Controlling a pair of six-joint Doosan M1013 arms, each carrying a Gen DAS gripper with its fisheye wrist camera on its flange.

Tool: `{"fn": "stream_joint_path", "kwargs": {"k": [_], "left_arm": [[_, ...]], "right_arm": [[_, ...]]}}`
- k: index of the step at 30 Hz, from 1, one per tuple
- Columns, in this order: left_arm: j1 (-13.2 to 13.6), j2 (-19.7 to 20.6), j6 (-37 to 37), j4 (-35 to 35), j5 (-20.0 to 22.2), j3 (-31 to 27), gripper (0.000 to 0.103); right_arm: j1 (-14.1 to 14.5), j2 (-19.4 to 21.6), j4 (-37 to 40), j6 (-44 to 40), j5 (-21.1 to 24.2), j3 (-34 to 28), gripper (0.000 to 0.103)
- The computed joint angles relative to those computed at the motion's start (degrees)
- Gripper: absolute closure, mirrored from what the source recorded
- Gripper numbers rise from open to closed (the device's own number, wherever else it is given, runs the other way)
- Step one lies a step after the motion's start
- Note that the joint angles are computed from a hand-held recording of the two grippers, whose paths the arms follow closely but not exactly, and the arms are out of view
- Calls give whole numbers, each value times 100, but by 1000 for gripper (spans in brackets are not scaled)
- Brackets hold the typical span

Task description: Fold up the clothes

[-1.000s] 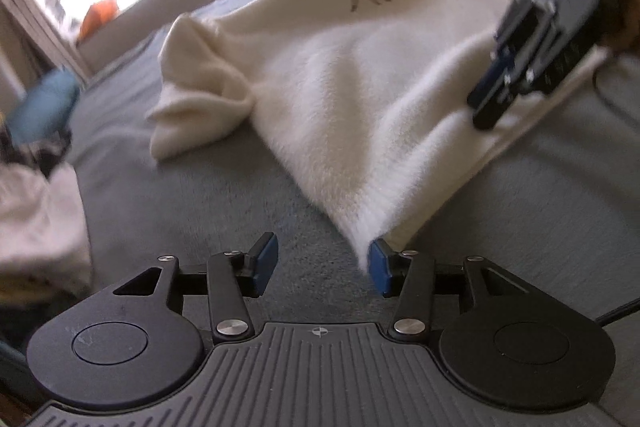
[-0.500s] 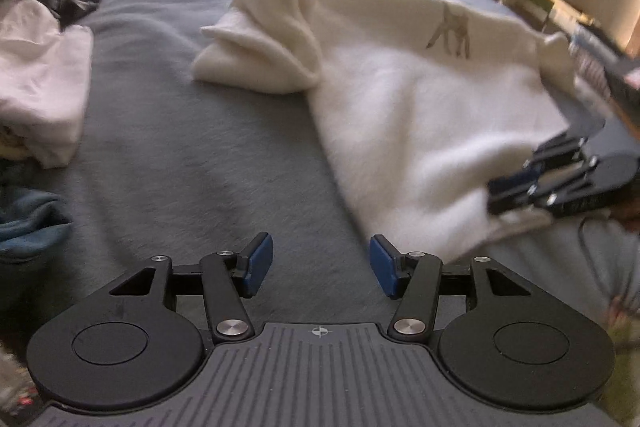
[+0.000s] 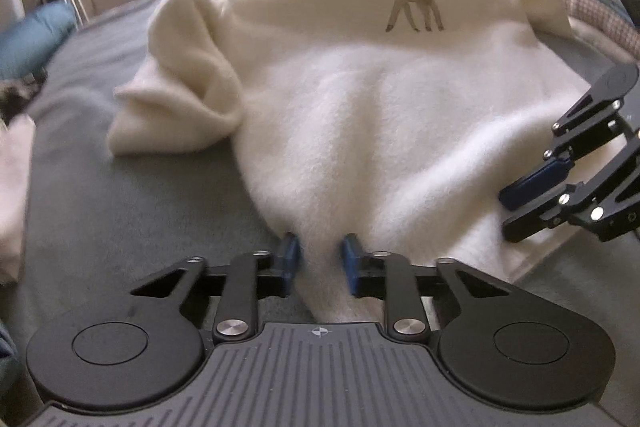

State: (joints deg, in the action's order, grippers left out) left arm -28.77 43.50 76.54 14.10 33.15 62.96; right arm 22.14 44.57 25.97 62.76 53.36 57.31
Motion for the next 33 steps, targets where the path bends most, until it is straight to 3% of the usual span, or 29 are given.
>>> {"fn": "stream_joint_path", "kwargs": {"k": [3,15,21,24,26,28,33], "left_arm": [[-35,-7,-255,312,-47,18,87],[110,8,115,-637,162,-143,85],[-50,-117,3,353,-26,57,80],[-133,-269,-309,1163,-314,312,76],[-141,-334,-260,1270,-538,415,74],[-122,-344,348,759,-709,424,73],[-109,-179,2352,-695,-557,221,73]], "right_arm": [[-20,31,58,41,84,-59,79],[-60,84,182,69,263,-167,79],[-80,109,248,40,315,-201,79],[-86,115,278,14,312,-198,79],[-86,123,282,25,320,-205,79],[-82,130,271,39,336,-218,79],[-74,126,237,56,339,-215,79]]}}
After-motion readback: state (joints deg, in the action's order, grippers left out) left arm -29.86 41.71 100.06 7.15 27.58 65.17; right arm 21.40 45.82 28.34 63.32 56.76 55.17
